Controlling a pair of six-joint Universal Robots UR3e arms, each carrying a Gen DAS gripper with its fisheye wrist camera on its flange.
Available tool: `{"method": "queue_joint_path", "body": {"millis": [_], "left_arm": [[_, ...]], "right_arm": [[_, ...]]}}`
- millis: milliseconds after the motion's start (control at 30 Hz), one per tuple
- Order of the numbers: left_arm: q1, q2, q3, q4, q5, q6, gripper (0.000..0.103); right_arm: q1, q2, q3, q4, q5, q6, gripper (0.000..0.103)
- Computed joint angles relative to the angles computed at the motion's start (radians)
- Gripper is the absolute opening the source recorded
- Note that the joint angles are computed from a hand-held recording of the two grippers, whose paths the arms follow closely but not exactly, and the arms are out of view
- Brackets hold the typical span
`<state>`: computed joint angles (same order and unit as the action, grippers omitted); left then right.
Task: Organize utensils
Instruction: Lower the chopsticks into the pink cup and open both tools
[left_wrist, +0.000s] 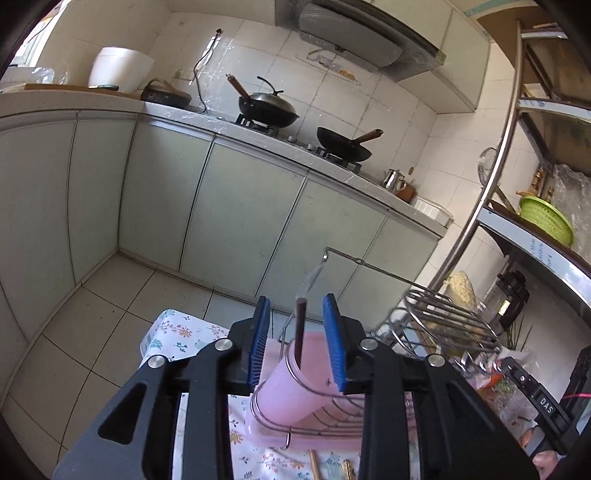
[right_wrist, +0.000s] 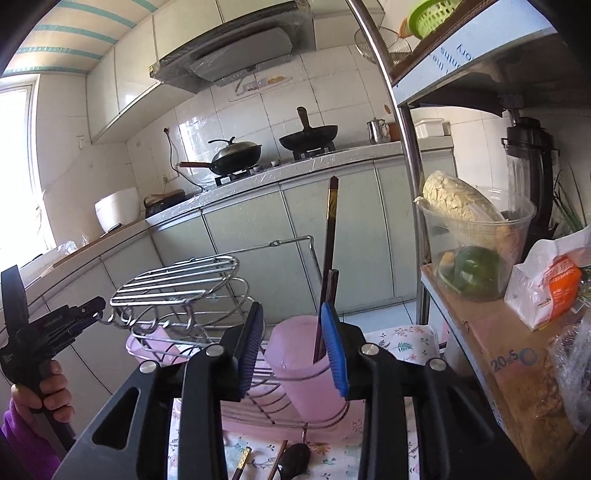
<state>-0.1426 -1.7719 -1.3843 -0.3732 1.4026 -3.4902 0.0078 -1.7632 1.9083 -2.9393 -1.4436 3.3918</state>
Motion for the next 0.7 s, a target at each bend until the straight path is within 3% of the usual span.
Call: {"method": "queue_joint_path", "body": {"millis": [100,267,533,700], "left_arm": [[-0.010,0.044,-0.037,-0.010,-0.007,0.021,0.030],[-0.035,0.104,-0.085,-0.065,-0.020,0.071,0.030],[-0.092,0.154,-0.192,-0.104,-0.001,0.116,0.030],[-0.134,0.166,-0.260,-0.110,0.031,0.131,0.030]], "right_arm": [[0.006,-0.043,0.036,0.025,0.000,-0.003,0.033],[0.037,-0.092,0.118,0.014,-0.021,-0.018,0.048],[0.079,-0.105,0.169,0.112,-0.047,-0.002,0.048],[0.159,-0.088,0.202,0.094,-0.162,0.040,0.048]]}}
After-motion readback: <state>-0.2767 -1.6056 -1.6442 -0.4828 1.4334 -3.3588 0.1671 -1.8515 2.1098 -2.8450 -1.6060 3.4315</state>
